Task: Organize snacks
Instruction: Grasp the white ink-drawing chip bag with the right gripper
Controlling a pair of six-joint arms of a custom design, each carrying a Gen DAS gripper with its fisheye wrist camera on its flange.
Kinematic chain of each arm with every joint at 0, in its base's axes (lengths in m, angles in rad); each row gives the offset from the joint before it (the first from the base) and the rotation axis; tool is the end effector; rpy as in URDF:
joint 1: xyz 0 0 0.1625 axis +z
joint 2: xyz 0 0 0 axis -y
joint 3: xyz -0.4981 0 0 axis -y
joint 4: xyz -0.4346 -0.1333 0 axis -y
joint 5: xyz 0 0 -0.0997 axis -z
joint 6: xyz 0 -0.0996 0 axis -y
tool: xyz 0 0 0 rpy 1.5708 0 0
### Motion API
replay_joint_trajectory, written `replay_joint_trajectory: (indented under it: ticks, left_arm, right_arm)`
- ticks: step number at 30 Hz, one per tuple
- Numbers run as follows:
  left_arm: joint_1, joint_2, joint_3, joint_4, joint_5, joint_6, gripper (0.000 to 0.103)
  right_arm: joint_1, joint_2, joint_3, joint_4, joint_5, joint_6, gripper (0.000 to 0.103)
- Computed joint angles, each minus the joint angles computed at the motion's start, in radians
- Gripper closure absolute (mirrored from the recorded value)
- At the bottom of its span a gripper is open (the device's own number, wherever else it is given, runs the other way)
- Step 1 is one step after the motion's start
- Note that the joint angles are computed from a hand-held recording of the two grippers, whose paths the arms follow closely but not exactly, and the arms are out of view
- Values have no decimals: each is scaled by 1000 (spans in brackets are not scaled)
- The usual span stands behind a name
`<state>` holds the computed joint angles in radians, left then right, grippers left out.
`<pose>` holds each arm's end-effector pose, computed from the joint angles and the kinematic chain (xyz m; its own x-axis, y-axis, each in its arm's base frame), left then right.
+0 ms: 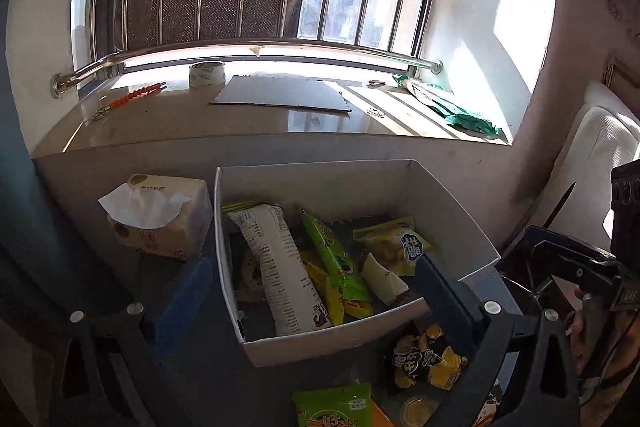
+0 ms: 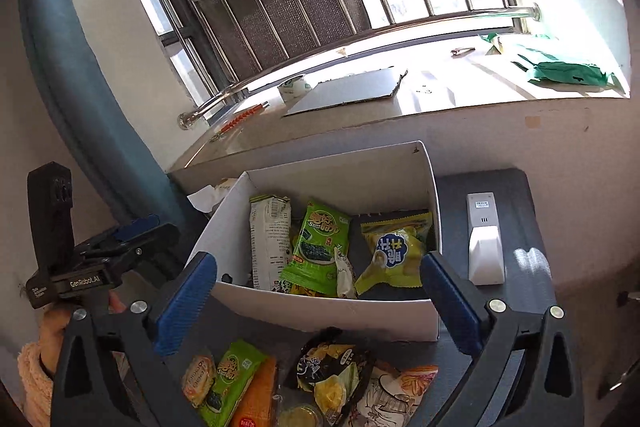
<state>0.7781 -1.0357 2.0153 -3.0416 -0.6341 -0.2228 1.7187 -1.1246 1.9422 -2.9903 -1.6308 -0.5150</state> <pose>-0.2860 -0.5816 0.2251 -0.8083 0.0146 -0.5886 0.4608 0.6379 -0.6170 0.2218 -0.6248 0.2693 -0.8038 -0.5003 0.3219 -0.5945 0.6536 -0.4684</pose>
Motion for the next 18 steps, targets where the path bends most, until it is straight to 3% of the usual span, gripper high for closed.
replay_joint_trajectory:
  ticks: [5,8,18]
  left_arm:
    - [-45,-39,132,-85,-11,-38,0]
    - [-65,-57,204,-82,-20,-117,0]
    - [-139,-111,427,-56,-27,-433,0]
  right_arm:
    - [-22,-65,109,-43,5,-64,0]
    - [-41,-95,167,-64,-16,-75,0]
    - [-192,-229,377,-74,-29,5,0]
